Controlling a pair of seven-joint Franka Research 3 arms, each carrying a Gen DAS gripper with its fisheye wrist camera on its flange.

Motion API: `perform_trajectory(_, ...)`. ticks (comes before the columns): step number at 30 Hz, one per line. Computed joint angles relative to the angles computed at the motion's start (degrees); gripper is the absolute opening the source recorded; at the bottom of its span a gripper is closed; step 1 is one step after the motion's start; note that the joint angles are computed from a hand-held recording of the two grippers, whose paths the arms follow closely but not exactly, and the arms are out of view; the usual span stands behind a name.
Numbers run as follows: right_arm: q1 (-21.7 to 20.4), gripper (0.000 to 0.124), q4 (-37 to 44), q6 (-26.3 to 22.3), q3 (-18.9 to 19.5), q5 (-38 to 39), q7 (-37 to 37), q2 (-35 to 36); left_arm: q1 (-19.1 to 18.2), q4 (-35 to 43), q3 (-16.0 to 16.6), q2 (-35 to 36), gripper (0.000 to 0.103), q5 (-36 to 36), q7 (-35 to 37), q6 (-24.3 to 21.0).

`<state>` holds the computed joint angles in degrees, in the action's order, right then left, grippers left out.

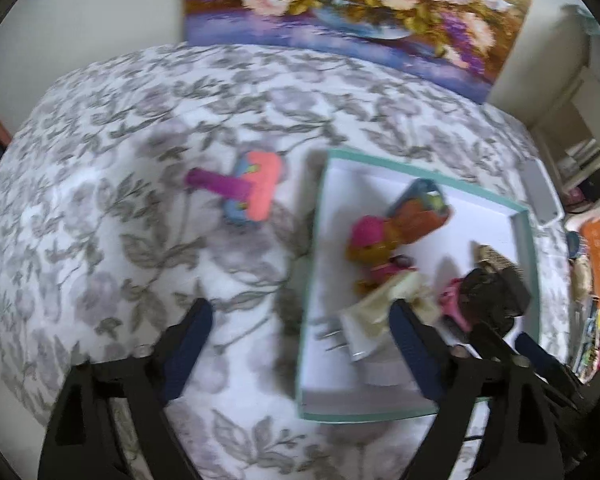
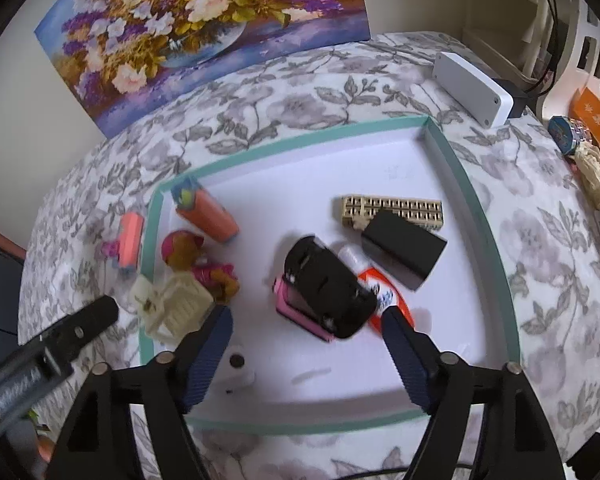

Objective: Organize rigid objects
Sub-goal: 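Lift both open grippers from the tray and move them back to the pile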

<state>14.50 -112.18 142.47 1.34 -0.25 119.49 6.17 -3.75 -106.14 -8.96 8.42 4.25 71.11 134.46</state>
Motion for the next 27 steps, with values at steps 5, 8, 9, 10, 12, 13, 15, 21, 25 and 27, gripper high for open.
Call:
perform_trajectory(5, 0.9, 0.095, -2.1, 0.6, 0.4, -2.8, 1.8, -1.6, -0.1, -3.7, 0.7, -2.3, 0.096, 4.5, -2.2, 0.9)
perform_trajectory(8, 1.3, 0.103, -3.2, 1.4, 0.7, -5.3, 3.4, -2.7, 0.1, -5.7, 0.9, -3.7, 0.098, 5.9, -2.9, 2.0)
perform_trajectory(9, 1.4, 0.103, -3.7, 1.8, 0.8, -6.1, 3.9, -3.1, 0.2, -6.6, 1.1, -4.4, 0.098, 6.3, -3.1, 2.5)
perform_trajectory(10, 1.5, 0.103, -4.2, 2.2, 1.0, -6.8, 4.3, -3.6, 0.3, -7.2, 1.1, -4.8, 0.098, 6.5, -3.2, 2.8)
perform_trajectory(12, 1.6, 0.103, -4.8, 2.4, 1.3, -8.1, 5.2, -4.3, 0.6, -8.8, 1.2, -6.1, 0.098, 6.7, -2.9, 3.4)
perform_trajectory(13, 1.6, 0.103, -5.2, 2.6, 1.5, -8.9, 5.7, -4.7, 0.7, -9.6, 1.3, -6.7, 0.098, 6.6, -2.6, 3.8)
perform_trajectory(15, 1.7, 0.103, -5.7, 2.6, 1.8, -10.1, 6.3, -5.3, 0.9, -11.1, 1.4, -8.0, 0.098, 6.4, -2.0, 4.5)
perform_trajectory(21, 1.7, 0.103, -8.1, 3.8, 3.0, -13.1, 8.9, -7.9, 1.4, -15.7, 2.0, -12.0, 0.098, 6.0, -0.8, 6.9)
perform_trajectory(25, 1.4, 0.103, -9.4, 4.3, 3.8, -14.4, 10.1, -9.5, 1.7, -18.1, 2.1, -14.2, 0.098, 7.2, -1.3, 7.9)
perform_trajectory(27, 1.3, 0.103, -9.9, 4.6, 4.3, -15.2, 10.8, -10.2, 1.8, -19.0, 2.1, -15.2, 0.098, 8.2, -1.8, 8.4)
